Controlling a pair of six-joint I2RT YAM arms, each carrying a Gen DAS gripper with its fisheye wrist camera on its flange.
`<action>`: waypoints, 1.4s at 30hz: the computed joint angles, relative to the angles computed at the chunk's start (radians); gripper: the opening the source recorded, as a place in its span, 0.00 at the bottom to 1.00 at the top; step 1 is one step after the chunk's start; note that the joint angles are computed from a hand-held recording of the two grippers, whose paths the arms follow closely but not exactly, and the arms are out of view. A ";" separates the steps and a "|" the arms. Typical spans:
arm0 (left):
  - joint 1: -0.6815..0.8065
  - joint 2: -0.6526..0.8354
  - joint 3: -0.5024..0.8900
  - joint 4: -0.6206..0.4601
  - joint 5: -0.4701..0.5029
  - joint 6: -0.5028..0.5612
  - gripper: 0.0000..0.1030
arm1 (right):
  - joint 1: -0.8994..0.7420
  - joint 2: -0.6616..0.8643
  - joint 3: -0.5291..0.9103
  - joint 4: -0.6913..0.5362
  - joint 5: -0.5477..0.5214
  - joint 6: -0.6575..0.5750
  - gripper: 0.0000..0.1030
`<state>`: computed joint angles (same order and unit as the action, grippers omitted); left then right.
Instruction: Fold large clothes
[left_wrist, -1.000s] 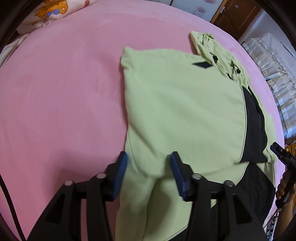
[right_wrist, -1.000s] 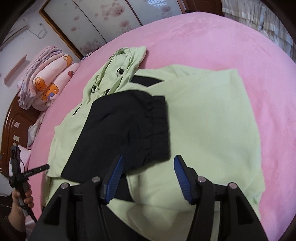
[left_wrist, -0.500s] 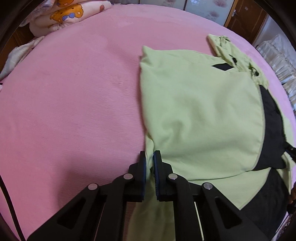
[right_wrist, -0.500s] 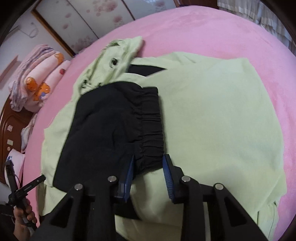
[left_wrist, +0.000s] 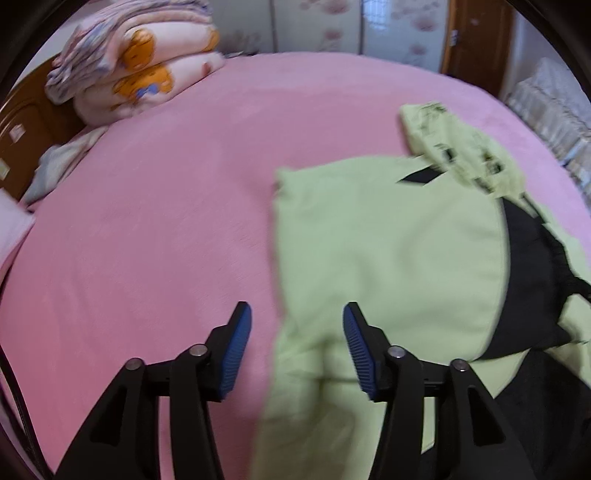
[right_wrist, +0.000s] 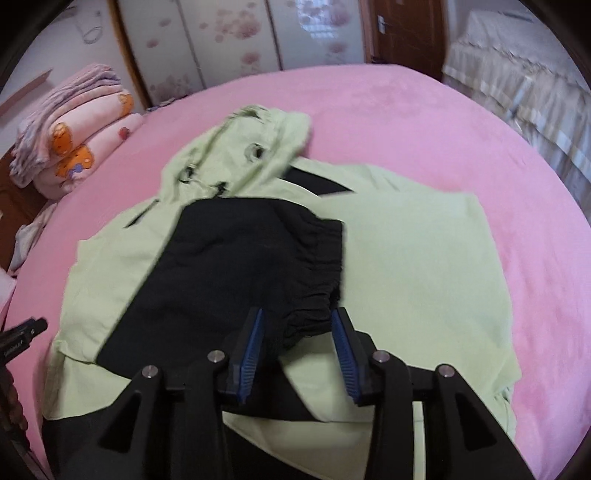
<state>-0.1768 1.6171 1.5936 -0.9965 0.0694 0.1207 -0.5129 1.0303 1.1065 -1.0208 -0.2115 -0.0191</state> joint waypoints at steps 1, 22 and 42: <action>-0.023 0.013 0.015 0.003 0.016 -0.022 0.59 | 0.053 0.006 0.005 0.019 0.012 0.027 0.38; -0.154 0.433 0.267 0.149 -0.141 -0.199 0.60 | 0.238 0.320 0.021 0.310 0.093 0.090 0.32; -0.058 0.332 0.234 0.098 -0.095 -0.141 0.76 | -0.130 0.170 0.021 0.110 -0.069 -0.026 0.17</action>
